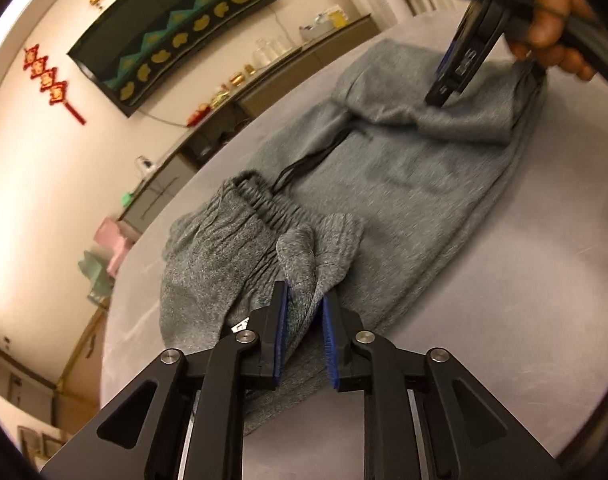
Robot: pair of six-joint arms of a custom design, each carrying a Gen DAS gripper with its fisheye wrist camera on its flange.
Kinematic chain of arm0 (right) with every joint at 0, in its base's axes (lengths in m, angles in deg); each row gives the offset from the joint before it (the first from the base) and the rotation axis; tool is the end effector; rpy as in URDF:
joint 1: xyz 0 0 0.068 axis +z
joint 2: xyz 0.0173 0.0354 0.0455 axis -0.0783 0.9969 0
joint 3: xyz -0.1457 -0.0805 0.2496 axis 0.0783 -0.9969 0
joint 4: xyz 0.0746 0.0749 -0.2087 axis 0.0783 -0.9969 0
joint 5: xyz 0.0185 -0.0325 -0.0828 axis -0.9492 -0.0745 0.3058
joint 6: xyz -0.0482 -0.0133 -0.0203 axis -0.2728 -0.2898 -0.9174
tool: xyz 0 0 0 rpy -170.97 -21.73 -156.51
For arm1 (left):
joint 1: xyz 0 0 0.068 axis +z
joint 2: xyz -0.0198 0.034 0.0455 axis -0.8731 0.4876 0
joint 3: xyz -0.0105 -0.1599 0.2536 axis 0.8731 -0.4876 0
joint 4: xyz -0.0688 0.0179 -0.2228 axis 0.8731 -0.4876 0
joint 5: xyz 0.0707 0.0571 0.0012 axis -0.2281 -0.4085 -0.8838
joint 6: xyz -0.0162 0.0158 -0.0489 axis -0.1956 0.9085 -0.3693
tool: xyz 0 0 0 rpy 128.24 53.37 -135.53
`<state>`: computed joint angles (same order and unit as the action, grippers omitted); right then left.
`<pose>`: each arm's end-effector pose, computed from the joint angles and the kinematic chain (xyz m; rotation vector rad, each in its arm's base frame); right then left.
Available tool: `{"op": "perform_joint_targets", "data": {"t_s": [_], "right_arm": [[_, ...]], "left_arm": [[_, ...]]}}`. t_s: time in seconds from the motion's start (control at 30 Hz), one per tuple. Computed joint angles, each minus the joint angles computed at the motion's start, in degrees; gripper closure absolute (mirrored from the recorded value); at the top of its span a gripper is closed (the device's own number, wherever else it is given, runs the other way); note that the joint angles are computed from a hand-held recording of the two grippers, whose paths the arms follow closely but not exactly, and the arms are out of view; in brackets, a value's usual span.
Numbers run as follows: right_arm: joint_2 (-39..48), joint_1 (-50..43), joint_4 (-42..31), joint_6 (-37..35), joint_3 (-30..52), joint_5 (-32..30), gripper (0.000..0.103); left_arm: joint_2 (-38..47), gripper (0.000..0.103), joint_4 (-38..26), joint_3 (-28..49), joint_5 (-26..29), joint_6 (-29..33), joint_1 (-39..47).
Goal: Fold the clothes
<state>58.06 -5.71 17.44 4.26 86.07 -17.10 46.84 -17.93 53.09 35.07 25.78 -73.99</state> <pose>0.3712 -0.0068 0.1305 -0.3057 2.6417 -0.0503 0.1921 -0.0432 0.0994 0.9605 2.0638 0.2853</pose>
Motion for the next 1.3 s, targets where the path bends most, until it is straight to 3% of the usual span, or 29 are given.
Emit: {"op": "perform_joint_targets", "data": {"t_s": [0.07,0.2,0.3,0.33,0.4,0.47,0.53,0.63,0.73,0.83,0.9,1.0,1.1,1.3], "right_arm": [[0.27,0.21,0.15,0.96,0.71,0.52,0.049],[-1.35,1.02,2.07,2.01,0.53,1.46,0.049],[-2.70,4.74,3.76,4.44,-1.54,3.55,0.049],[-2.96,5.39,3.63,4.70,-1.93,3.75,0.049],[-0.93,7.41,0.93,6.52,2.01,3.20,0.049],[-5.59,3.41,-3.83,6.87,-0.94,-8.00,0.049],[-8.34,0.67,-5.54,6.67,-4.43,-15.81,0.049],[-3.91,2.75,-2.49,6.72,-3.23,-14.79,0.049],[-2.89,2.57,-3.13,5.92,-3.22,-15.00,0.049],[-5.52,1.30,-5.21,3.05,-5.57,-14.70,0.049],[-4.64,1.88,-4.80,2.46,-5.10,-14.27,0.046],[-5.60,1.60,-5.52,1.79,-4.91,-16.33,0.045],[-7.71,0.95,-6.39,0.66,-5.60,-19.58,0.045],[-12.19,-4.43,-11.84,-4.33,-6.70,-25.95,0.045]], "left_arm": [[-7.43,0.068,-9.85,0.97,5.22,-0.23,1.78],[-25.75,0.049,-40.22,5.59,27.70,3.44,14.63],[-30.31,0.048,-61.11,13.19,43.05,9.65,26.51],[-28.71,0.047,-62.53,16.21,44.88,7.85,28.97],[-22.59,0.044,-59.78,22.13,41.96,-0.52,30.60],[-12.56,0.045,-58.38,30.97,33.65,-9.26,29.75],[-2.64,0.047,-62.29,41.76,28.40,-15.22,28.23],[8.77,0.048,-72.18,55.52,26.42,-16.32,23.83],[14.76,0.045,-72.20,61.11,22.06,-19.30,18.98],[16.01,0.044,-70.76,63.32,20.81,-26.53,17.34],[14.12,0.046,-71.51,63.22,19.05,-27.93,15.67],[8.43,0.045,-70.65,58.99,20.44,-27.48,13.92],[4.54,0.036,-68.92,54.06,21.21,-26.46,11.24],[6.87,0.035,-63.98,51.00,8.02,-25.75,3.41]]}}
